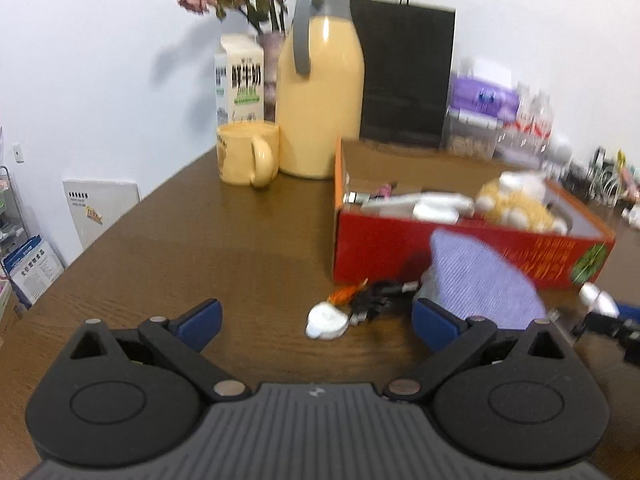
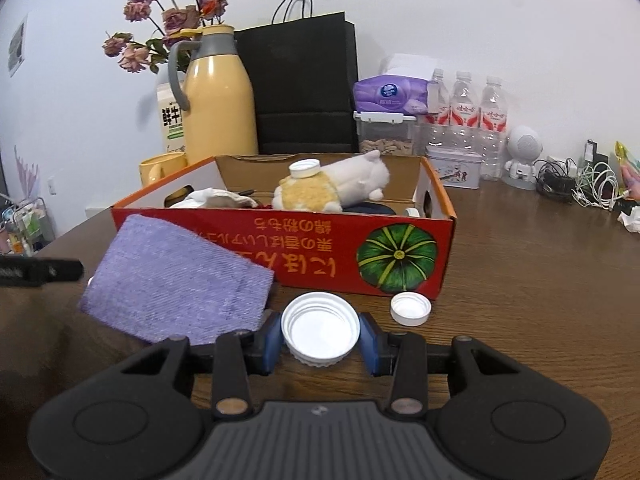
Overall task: Organize objects
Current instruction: 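Grasp the purple cloth bag with the left tool while the right tool holds the cap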
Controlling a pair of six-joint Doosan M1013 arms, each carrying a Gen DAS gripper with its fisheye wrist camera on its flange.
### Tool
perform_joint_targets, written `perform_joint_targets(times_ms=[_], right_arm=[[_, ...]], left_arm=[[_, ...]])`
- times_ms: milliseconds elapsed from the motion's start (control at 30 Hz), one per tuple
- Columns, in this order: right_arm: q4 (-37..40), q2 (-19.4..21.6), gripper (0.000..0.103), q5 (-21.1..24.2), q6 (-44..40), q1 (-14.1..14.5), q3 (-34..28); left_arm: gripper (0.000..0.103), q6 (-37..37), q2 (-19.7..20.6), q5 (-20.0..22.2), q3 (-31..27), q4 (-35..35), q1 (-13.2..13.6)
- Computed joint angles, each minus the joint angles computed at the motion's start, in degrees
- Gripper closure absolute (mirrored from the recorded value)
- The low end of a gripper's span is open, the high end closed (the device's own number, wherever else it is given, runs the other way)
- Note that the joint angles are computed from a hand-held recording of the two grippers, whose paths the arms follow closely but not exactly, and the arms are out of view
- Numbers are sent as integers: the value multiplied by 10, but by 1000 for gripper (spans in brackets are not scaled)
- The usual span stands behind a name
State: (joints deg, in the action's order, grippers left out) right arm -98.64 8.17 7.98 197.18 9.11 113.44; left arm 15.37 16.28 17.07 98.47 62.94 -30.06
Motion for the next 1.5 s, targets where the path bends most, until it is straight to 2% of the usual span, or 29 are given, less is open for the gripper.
perform_joint_targets(times_ms=[100, 233, 433, 567, 667, 800, 867, 1033, 1133, 1267, 1400, 1500], right_arm=[[-20, 0, 64, 0, 19, -1, 1], [-69, -2, 64, 2, 66, -2, 4], [-132, -8, 64, 7, 125, -9, 12], [-157, -12, 64, 2, 152, -19, 16], [-202, -13, 64, -3, 199, -24, 18], [-305, -15, 64, -8, 293, -24, 23], [-316, -16, 64, -9, 302, -24, 23], [-293, -15, 64, -12, 276, -23, 22], [-241, -13, 64, -13, 222, -22, 19], [-214, -12, 64, -15, 195, -22, 19], [-195, -12, 64, -16, 176, -21, 18], [-189, -11, 64, -16, 171, -22, 18]], left_arm=[[0, -16, -5, -9, 0, 23, -6], [0, 14, -3, -28, -6, 9, -19], [0, 141, 16, -32, -26, -100, -42], [0, 187, 33, -9, -41, -136, -56], [0, 171, 45, 13, -51, -117, -64], [0, 138, 53, 33, -55, -83, -70], [0, 132, 56, 38, -55, -79, -71], [0, 150, 59, 42, -57, -109, -68], [0, 133, 57, 35, -53, -93, -68], [0, 123, 56, 29, -48, -76, -70], [18, 102, 53, 24, -42, -47, -72], [22, 90, 52, 24, -39, -36, -73]])
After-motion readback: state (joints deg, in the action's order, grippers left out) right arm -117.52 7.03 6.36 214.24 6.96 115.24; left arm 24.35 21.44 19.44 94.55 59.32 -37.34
